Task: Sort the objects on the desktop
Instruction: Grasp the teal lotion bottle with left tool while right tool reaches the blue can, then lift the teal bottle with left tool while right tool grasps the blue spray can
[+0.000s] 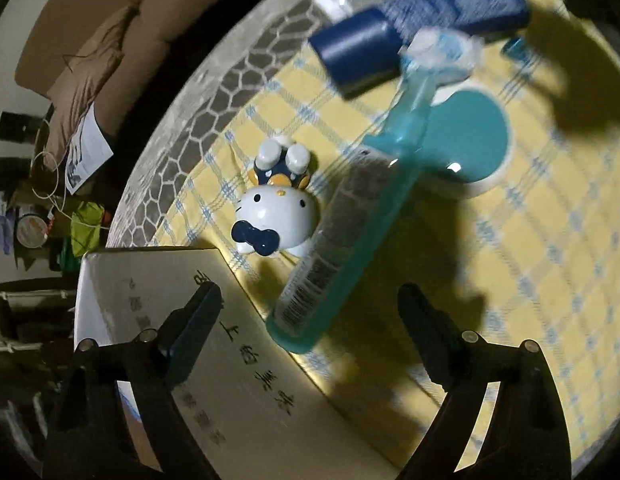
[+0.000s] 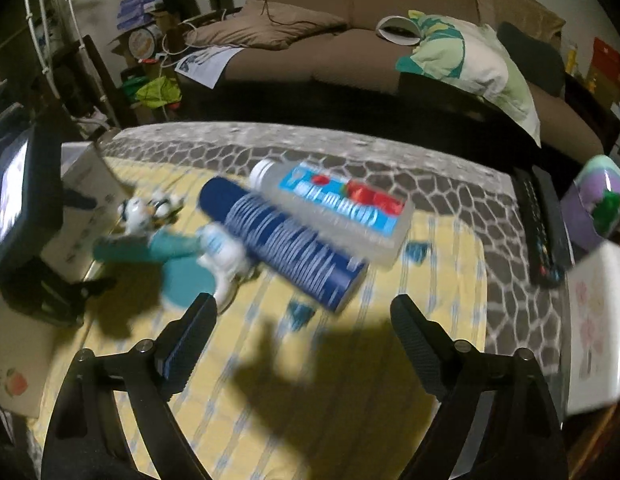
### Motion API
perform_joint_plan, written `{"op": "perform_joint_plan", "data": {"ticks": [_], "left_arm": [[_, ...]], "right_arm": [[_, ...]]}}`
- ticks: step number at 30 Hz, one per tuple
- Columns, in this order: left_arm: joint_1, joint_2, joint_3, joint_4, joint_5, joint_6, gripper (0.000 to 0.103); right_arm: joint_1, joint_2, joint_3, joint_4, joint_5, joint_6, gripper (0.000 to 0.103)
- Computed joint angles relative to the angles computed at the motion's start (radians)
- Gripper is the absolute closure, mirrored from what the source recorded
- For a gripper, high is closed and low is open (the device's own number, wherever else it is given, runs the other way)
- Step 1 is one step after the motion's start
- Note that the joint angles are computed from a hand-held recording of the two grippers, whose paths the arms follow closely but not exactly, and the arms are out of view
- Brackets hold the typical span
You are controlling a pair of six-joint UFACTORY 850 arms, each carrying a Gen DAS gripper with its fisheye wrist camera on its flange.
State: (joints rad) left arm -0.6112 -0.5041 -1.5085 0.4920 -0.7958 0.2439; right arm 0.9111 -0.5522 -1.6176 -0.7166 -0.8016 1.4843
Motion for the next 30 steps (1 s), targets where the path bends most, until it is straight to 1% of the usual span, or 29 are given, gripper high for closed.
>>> {"op": "perform_joint_plan", "data": {"ticks": [2, 4, 6, 8, 10, 12, 15, 16, 17, 18, 19, 20, 21, 22, 24, 28, 30], "left_arm": [[-0.004, -0.035, -0.033, 0.031, -0.031, 0.001, 0.021], [-0.008, -0.061, -0.058, 0.048, -0.055, 0.007, 0.022], [-0.009, -0.086, -0.082, 0.032, -0.084, 0.039, 0.022], [-0.01, -0.097, -0.088, 0.037, -0.088, 0.054, 0.021], [-0.004, -0.105, -0.103, 0.012, -0.088, 0.08, 0.022], [0.0, -0.121, -0.127, 0.001, -0.108, 0.086, 0.022], [-0.003, -0.137, -0.146, 0.012, -0.117, 0.091, 0.022], [-0.006, -0.14, -0.148, 0.02, -0.115, 0.088, 0.024], [-0.009, -0.142, -0.151, 0.025, -0.115, 0.088, 0.026], [-0.011, -0.145, -0.156, 0.022, -0.118, 0.096, 0.034], [-0.007, -0.149, -0.168, -0.015, -0.128, 0.123, 0.059], [-0.004, -0.154, -0.179, -0.052, -0.143, 0.143, 0.067], [-0.008, -0.148, -0.169, -0.047, -0.135, 0.145, 0.07], [-0.014, -0.121, -0.125, -0.017, -0.11, 0.134, 0.072], [-0.015, -0.103, -0.097, -0.016, -0.098, 0.131, 0.073], [-0.003, -0.072, -0.073, -0.113, -0.132, 0.181, 0.074], [-0.005, -0.037, -0.032, -0.149, -0.139, 0.208, 0.074]], "right_arm": [[-0.022, -0.002, 0.005, -0.009, 0.032, -0.013, 0.021], [-0.042, -0.012, -0.001, -0.006, 0.067, -0.051, 0.021], [-0.061, -0.039, -0.028, 0.04, 0.091, -0.153, 0.025], [-0.071, -0.068, -0.06, 0.082, 0.094, -0.257, 0.025], [-0.079, -0.101, -0.099, 0.129, 0.081, -0.349, 0.025], [-0.086, -0.123, -0.127, 0.162, 0.077, -0.416, 0.025], [-0.092, -0.175, -0.193, 0.196, 0.021, -0.497, 0.023], [-0.095, -0.185, -0.204, 0.21, 0.014, -0.512, 0.023], [-0.099, -0.186, -0.203, 0.227, 0.021, -0.52, 0.026], [-0.105, -0.185, -0.194, 0.261, 0.041, -0.534, 0.027], [-0.104, -0.189, -0.198, 0.27, 0.038, -0.54, 0.028], [-0.097, -0.198, -0.209, 0.262, 0.012, -0.546, 0.03], [-0.094, -0.2, -0.213, 0.26, -0.002, -0.549, 0.034], [-0.09, -0.202, -0.222, 0.266, -0.02, -0.554, 0.036], [-0.089, -0.184, -0.206, 0.314, -0.026, -0.567, 0.044], [-0.071, -0.134, -0.148, 0.365, -0.06, -0.543, 0.048], [-0.055, -0.086, -0.082, 0.398, -0.037, -0.522, 0.051]]}}
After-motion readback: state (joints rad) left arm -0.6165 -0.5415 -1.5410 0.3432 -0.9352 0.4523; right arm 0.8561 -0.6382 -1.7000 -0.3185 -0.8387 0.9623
